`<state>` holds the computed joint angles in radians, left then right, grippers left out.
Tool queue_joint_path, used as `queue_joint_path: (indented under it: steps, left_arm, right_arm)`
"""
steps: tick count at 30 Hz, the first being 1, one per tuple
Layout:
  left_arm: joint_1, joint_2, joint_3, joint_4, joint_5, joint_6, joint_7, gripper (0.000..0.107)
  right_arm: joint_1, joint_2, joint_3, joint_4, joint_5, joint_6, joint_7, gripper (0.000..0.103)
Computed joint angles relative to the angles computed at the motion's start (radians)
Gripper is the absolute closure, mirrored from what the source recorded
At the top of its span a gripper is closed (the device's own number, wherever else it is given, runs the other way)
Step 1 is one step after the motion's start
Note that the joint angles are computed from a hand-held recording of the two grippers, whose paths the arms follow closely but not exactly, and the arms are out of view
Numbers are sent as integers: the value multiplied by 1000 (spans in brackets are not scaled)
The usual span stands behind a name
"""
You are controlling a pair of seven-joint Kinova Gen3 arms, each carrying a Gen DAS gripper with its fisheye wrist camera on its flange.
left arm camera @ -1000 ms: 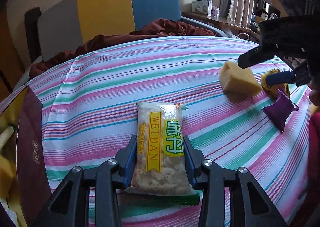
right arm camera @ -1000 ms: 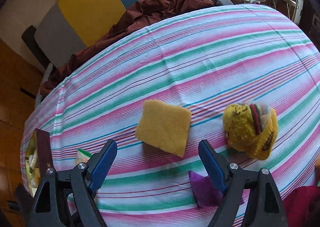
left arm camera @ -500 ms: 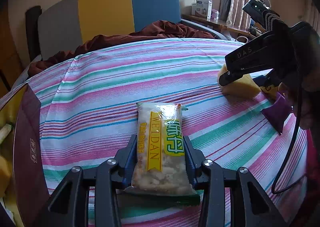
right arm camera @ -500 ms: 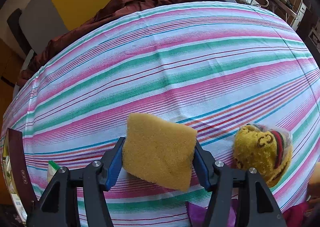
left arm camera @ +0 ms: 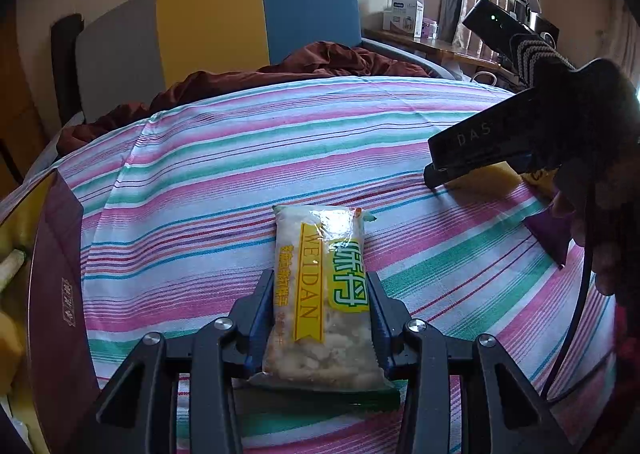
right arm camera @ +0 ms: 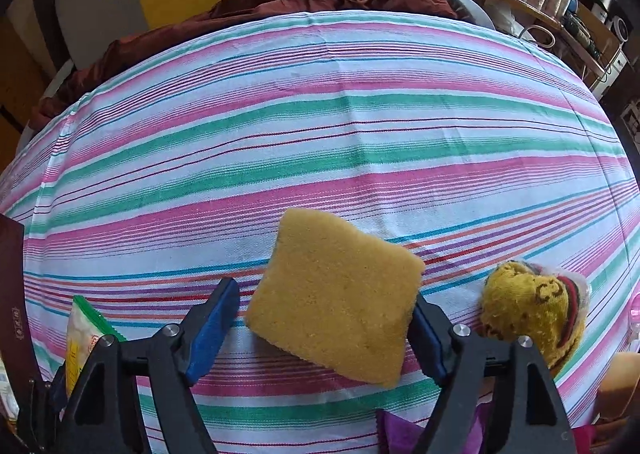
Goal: Organize objects
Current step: 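Carry the WEIDAN bag over the gold tray and open the left tool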
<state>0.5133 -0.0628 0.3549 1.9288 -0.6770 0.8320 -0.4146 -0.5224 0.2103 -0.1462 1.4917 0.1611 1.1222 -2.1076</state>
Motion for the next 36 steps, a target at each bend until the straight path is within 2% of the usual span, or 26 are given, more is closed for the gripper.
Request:
queue_joint_path:
  steps: [2, 4, 7, 10, 13, 15, 19, 22, 25, 29, 36]
  left_arm:
    - [3, 3, 3, -3, -6, 6, 6, 64]
    - [6, 5, 3, -4, -10, 9, 10, 64]
    - [8, 5, 2, -1, -13, 7, 14, 64]
    - [12, 8, 3, -2, -20, 12, 18, 63]
    - [15, 9, 1, -2, -21, 11, 20, 63]
    - [16, 8, 0, -2, -18, 8, 20, 64]
    - [12, 3, -6, -5, 3, 7, -1, 65]
    - [5, -9, -13, -19, 56, 24, -38, 66]
    - [-5, -36, -10, -36, 115, 65, -46, 66]
    - [-19, -82, 44, -62, 96, 143, -29, 66]
    - [-84, -197, 97, -105, 126, 263, -59, 66]
  right_arm:
    - [-8, -1, 2, -4, 17, 11, -10, 28]
    - [-5, -8, 3, -1, 18, 7, -15, 39]
    - [7, -31, 1, 15, 4, -24, -15, 45]
    - [13, -72, -25, 49, -19, -114, 49, 45]
    - [9, -50, -30, 34, -11, -79, 104, 45]
    - [-5, -35, -18, 32, -16, -49, 98, 45]
    - [1, -56, -21, 51, -10, -54, 103, 45]
    - [-9, -81, -30, 73, 9, -53, 89, 45]
    - [-11, -89, -34, 77, 17, -47, 89, 45]
    - [-15, -99, -40, 87, 33, -45, 89, 44]
    - [-43, -90, -54, 92, 83, -52, 60, 43]
